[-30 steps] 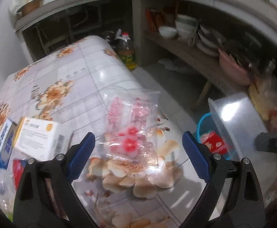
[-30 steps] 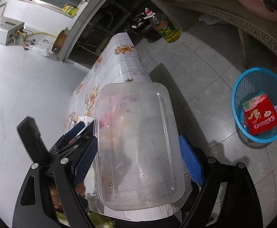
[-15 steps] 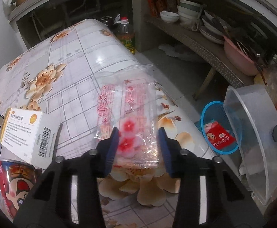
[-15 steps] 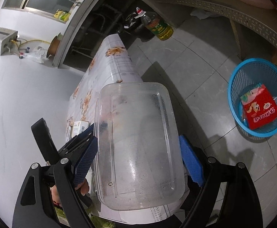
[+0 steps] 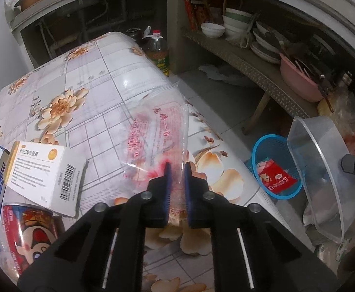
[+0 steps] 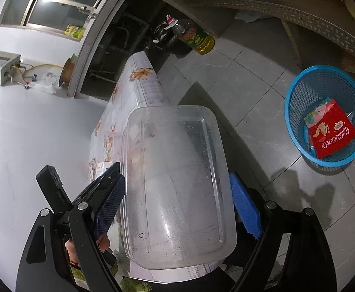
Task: Collect trash
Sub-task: 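Carry the pink-printed bag and clear container over the blue wastebasket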
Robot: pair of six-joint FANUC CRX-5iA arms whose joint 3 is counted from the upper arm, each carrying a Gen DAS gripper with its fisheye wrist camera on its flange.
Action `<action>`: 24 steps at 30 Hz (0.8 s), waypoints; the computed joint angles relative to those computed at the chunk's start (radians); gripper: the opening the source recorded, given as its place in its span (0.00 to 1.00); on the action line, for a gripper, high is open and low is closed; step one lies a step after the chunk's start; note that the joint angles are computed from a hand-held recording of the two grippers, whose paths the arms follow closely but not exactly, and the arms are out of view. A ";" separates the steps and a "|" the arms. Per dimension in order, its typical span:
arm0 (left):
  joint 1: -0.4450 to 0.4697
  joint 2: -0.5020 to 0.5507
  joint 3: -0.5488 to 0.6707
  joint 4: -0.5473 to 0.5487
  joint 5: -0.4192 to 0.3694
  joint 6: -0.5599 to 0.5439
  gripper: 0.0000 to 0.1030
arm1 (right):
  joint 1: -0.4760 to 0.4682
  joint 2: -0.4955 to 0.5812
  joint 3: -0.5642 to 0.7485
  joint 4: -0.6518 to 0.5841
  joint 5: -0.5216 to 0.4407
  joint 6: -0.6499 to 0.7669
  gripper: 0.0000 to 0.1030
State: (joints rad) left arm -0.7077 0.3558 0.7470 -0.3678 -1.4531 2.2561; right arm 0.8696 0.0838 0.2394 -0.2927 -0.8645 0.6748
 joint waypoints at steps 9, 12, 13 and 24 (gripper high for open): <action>-0.015 -0.038 -0.021 -0.027 0.024 0.032 0.04 | -0.001 -0.038 -0.049 0.015 0.036 -0.035 0.80; -0.024 -0.047 -0.015 -0.037 0.032 0.041 0.04 | 0.003 -0.050 -0.064 0.032 0.048 -0.052 0.80; -0.030 -0.046 -0.006 -0.043 0.030 0.039 0.04 | 0.005 -0.053 -0.069 0.037 0.052 -0.059 0.80; -0.052 0.025 0.132 0.051 0.110 -0.047 0.04 | 0.024 -0.133 -0.171 0.142 0.105 -0.180 0.80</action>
State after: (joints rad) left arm -0.7595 0.3804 0.8786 -0.3168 -1.3433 2.2091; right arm 0.8940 -0.0489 0.0684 -0.1509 -0.7600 0.4952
